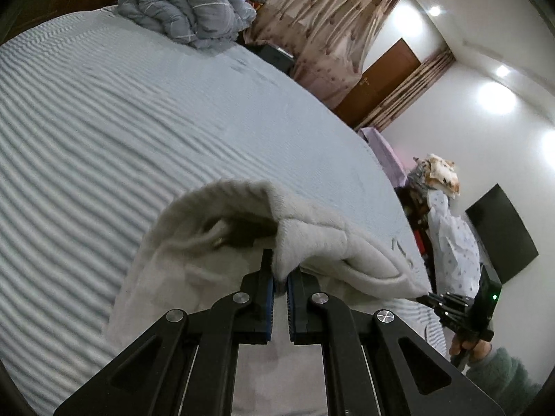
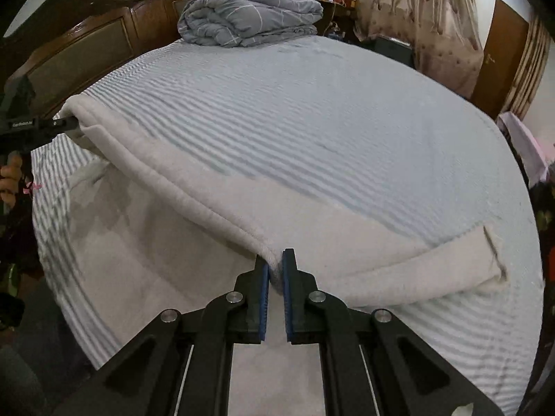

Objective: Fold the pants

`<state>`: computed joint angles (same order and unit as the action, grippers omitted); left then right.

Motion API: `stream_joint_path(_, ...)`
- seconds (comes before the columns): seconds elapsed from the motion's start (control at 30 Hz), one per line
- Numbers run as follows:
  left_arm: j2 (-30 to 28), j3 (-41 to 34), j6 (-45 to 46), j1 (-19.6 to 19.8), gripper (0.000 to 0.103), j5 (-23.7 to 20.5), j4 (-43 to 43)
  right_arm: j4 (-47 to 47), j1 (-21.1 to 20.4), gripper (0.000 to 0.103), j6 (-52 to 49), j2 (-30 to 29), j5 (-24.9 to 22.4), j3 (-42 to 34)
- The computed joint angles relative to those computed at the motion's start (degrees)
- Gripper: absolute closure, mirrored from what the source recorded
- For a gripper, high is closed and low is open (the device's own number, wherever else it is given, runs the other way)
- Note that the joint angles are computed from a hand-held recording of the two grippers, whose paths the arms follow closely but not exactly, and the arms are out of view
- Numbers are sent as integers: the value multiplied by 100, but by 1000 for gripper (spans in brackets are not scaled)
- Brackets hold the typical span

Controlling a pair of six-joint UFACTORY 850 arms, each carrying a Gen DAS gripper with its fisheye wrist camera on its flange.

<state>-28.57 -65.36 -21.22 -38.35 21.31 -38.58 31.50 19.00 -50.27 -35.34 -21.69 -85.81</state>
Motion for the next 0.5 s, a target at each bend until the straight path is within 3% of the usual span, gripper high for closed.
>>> stream_joint_path(0.3,-150,167,1724,-671,96,-235,-2069,588,-19,97,-471,592,418,1407)
stream_joint_path(0.5,-390,2,3013,-866,94,-312,-3467,-229,115,95,362,441,647,1590)
